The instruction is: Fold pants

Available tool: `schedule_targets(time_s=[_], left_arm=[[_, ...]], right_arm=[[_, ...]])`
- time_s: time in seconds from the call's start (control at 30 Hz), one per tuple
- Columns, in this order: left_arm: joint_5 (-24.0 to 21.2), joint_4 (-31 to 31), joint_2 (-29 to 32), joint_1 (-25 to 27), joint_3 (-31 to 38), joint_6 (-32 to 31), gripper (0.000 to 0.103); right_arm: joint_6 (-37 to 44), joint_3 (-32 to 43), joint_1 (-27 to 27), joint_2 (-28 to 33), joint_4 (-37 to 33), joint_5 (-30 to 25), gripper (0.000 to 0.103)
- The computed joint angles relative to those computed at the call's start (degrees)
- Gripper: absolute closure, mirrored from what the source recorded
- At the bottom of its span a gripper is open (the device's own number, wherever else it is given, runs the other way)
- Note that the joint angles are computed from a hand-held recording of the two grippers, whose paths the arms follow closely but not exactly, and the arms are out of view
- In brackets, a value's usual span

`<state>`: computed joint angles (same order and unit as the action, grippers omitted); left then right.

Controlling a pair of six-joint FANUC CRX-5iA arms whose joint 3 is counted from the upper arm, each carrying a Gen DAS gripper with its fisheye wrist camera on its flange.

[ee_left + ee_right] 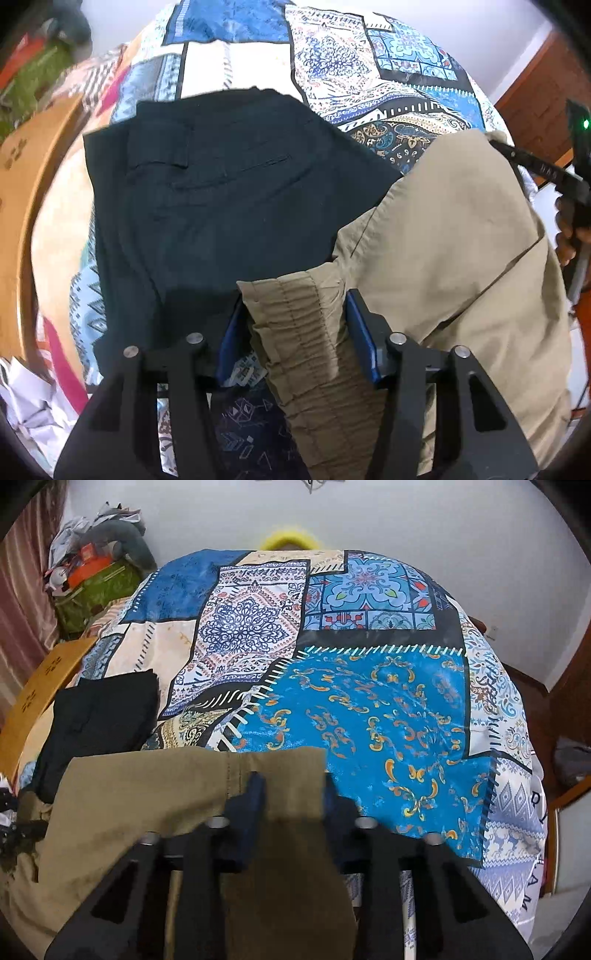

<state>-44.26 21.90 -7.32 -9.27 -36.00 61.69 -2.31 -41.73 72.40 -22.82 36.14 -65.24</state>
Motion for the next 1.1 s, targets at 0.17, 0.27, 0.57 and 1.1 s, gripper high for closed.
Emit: schedule_targets(time_s=[0.17,0.27,0.57,1.1], left_arm=[[3.82,-2.91,-2.73,-1.30,0.47,3.12,0.060],[4.83,-4.36,-3.99,-1.85,1.76,4.02,0.060],[6.46,-8.45,-7.70,-5.08,7.47,8.44,0.061],[-3.23,1.06,-18.97,-2.13,4.94,0.38,0.061]], right_arm=[[-0.89,0.91,-0.35,0.57,0.68,-2.33,0.092],[-2.87,0.99,0.35,-0.99,1.37,-4.58,0.092],[-4.11,6.62,6.23,-3.14,7.99,-18.68,0.092],[-19.09,12.79,34.26,-4.75,11.53,-45.83,0.092]])
